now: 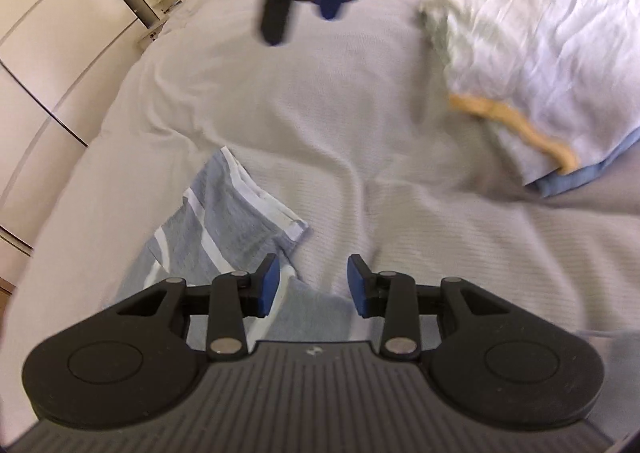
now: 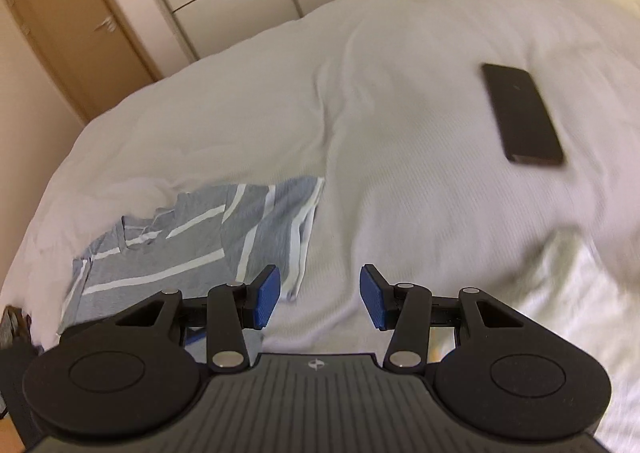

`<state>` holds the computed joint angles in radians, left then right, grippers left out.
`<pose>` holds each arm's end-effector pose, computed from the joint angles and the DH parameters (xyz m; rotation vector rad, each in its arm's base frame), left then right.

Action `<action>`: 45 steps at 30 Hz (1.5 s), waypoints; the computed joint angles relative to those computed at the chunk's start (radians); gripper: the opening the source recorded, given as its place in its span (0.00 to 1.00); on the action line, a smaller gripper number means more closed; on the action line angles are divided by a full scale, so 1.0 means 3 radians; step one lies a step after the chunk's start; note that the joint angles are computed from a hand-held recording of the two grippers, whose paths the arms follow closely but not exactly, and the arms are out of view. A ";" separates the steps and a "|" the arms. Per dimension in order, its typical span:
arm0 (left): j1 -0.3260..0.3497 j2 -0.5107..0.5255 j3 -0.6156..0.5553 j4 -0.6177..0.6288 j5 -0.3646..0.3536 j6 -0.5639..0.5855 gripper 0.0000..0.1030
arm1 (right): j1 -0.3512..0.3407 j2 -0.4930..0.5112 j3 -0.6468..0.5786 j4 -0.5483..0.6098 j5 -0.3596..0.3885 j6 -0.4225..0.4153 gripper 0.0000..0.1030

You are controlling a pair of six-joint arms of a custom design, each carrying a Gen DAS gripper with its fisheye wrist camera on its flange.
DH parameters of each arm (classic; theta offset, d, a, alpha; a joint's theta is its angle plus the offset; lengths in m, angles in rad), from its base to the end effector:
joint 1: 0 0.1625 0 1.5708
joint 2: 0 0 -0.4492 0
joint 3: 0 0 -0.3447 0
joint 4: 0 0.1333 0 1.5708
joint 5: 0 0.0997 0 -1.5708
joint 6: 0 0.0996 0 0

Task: Fold clothes
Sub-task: 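Release the T-shirt and move both grippers away from the shirt, then grasp the folded side edge of the striped T-shirt with the left gripper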

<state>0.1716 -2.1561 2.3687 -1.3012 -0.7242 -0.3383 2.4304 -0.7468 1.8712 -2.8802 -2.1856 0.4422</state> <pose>-0.1089 -0.2299 0.3595 1.3324 1.7867 -0.4103 0.4976 -0.3286 0.0951 0.4767 -2.6309 0.7113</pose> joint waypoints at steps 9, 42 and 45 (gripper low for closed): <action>0.0553 0.0863 0.0540 -0.1195 0.0629 0.0715 0.25 | -0.0726 0.0265 -0.0418 0.0025 0.0855 -0.1014 0.46; 0.1161 0.1345 0.0820 -0.2967 0.1071 0.0956 0.04 | -0.1143 0.0984 -0.1637 0.1001 0.1172 -0.1906 0.01; 0.1319 0.1310 0.0662 -0.3079 0.0907 0.0443 0.04 | -0.1117 0.0986 -0.1672 0.1051 0.1114 -0.1826 0.01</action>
<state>0.5673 -1.7632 2.5673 -2.2251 -0.4521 -0.2055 2.0952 -0.4512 1.3697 -2.5649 -1.8513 -0.1056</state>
